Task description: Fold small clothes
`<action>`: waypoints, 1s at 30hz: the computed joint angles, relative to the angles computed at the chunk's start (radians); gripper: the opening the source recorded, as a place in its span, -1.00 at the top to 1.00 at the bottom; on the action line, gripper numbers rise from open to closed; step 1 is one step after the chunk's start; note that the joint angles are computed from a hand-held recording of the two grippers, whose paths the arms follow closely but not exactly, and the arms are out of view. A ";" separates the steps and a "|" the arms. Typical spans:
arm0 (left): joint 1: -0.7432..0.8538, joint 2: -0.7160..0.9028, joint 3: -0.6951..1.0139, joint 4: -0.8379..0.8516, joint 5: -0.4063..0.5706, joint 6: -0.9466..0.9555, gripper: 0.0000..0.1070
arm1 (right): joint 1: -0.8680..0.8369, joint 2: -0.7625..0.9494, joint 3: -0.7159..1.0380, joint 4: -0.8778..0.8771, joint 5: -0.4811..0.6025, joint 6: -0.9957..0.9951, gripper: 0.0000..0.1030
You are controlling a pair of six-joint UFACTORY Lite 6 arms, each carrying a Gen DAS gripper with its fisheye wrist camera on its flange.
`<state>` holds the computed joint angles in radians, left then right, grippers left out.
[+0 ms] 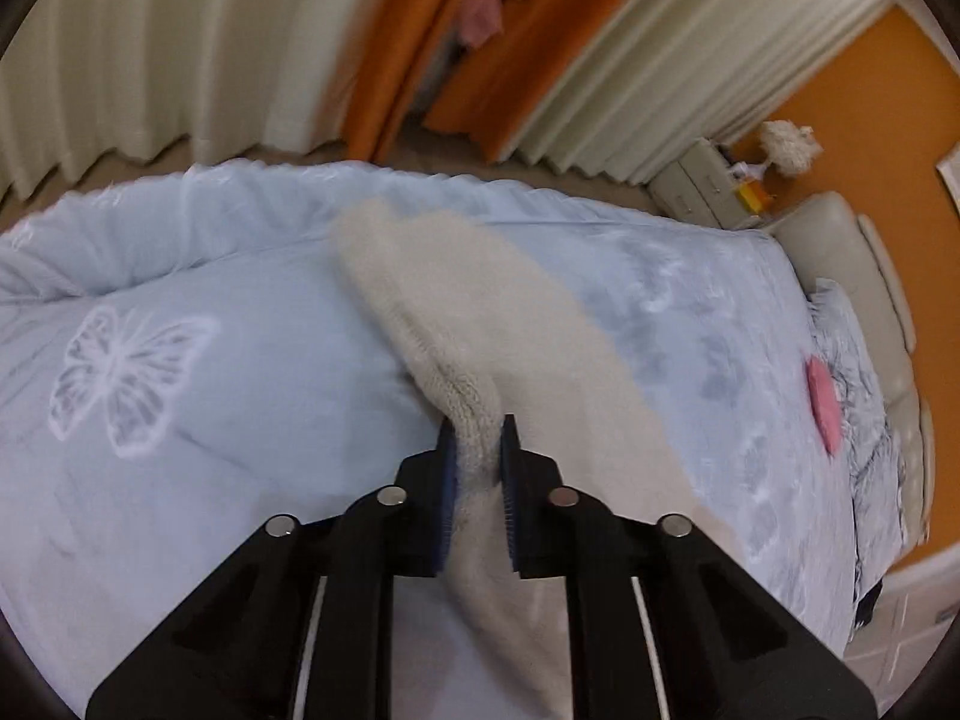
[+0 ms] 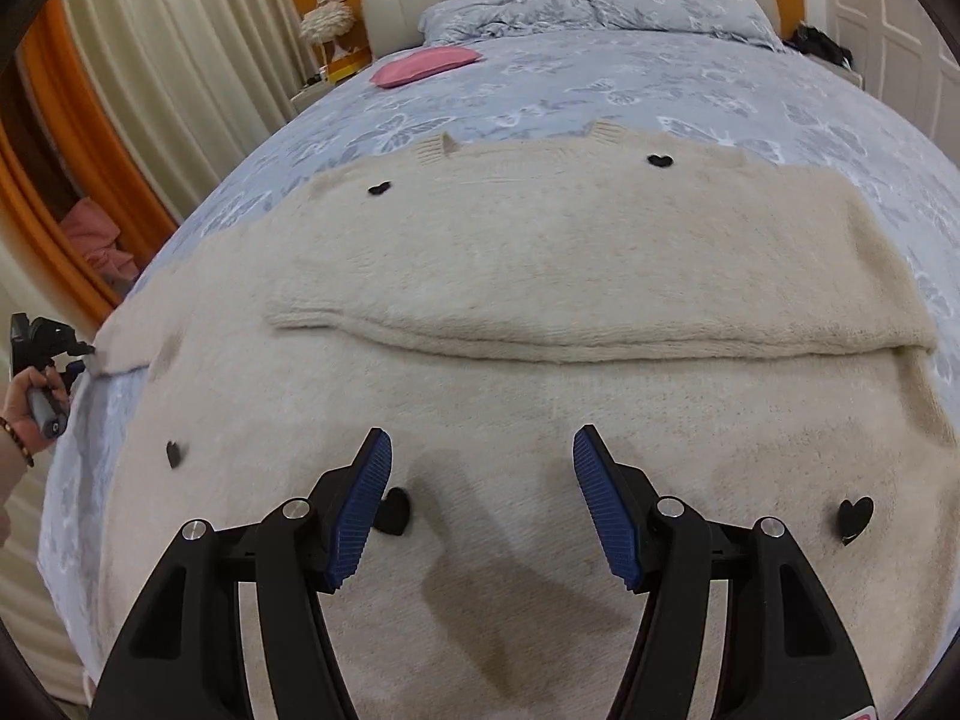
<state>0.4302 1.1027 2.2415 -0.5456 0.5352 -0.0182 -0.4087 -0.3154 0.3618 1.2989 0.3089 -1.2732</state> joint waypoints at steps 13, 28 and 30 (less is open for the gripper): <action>-0.752 -0.856 -0.890 -1.131 -0.153 1.148 0.75 | -0.306 0.046 0.103 -0.006 0.160 -0.060 -0.21; -0.866 -0.799 -1.259 -2.074 -0.168 1.830 -0.57 | -0.483 0.384 0.371 -0.078 0.356 -0.048 -0.38; -0.790 -0.757 -1.239 -2.026 -0.134 1.752 -0.57 | -0.476 0.446 0.413 -0.066 0.388 -0.026 -0.41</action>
